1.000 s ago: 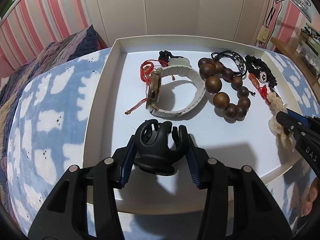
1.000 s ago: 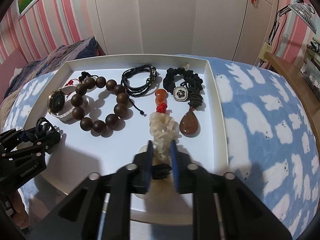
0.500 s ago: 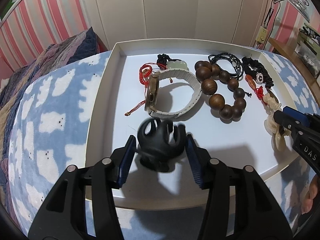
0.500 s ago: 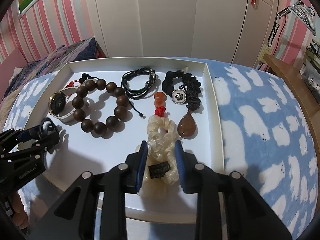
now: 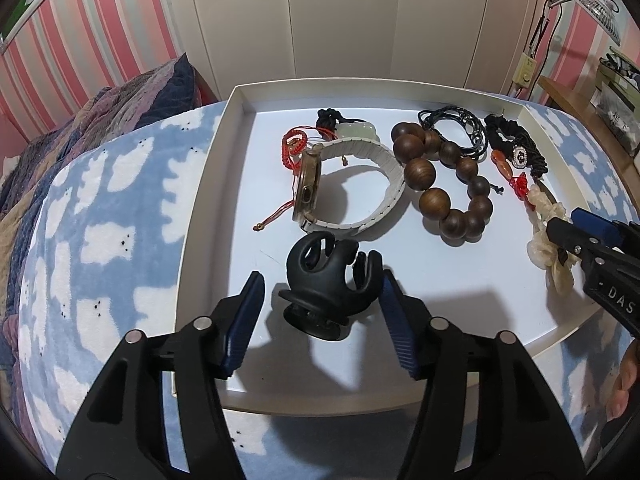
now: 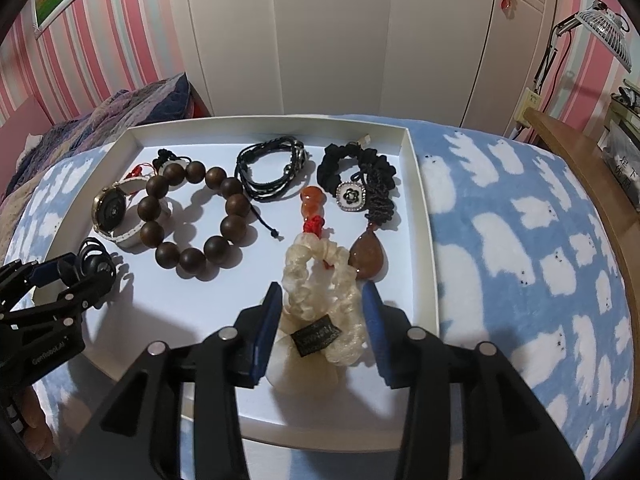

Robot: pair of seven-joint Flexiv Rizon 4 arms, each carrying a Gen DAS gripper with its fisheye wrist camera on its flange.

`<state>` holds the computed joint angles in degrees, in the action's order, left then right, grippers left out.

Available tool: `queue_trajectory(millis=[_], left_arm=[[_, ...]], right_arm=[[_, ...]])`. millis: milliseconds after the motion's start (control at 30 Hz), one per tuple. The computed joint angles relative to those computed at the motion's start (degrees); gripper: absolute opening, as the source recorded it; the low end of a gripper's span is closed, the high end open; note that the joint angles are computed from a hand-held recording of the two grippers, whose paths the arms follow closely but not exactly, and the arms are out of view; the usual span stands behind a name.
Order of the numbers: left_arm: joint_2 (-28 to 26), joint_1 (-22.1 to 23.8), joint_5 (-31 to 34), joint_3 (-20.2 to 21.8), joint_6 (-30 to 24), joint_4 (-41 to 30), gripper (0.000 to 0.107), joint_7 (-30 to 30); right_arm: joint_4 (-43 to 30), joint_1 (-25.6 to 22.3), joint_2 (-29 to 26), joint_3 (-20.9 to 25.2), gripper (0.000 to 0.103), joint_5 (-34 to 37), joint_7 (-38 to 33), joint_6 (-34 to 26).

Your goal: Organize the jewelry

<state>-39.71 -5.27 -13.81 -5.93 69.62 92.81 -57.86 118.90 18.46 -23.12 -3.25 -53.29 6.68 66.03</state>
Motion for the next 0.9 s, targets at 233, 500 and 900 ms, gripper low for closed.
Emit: queue_trajectory(millis=[233,500,900], left_arm=[[1.1,0.7,-0.7,-1.0,0.7,1.0,0.073,0.8],[3.5,2.6,-3.8,-3.4,2.4,4.2,0.096,3.1],[11.6,4.6,-7.1,-2.9,7.3,13.5,0.1,2.0]], right_arm=[[0.5,-0.1,1.1,-0.3,0.054,-0.6,1.0,-0.3],[2.2,-1.2,2.9,-0.5,0.082,-4.3,5.7,1.0],[5.4,-2.9,9.8,3.9,0.09,-10.9,10.9,-5.8]])
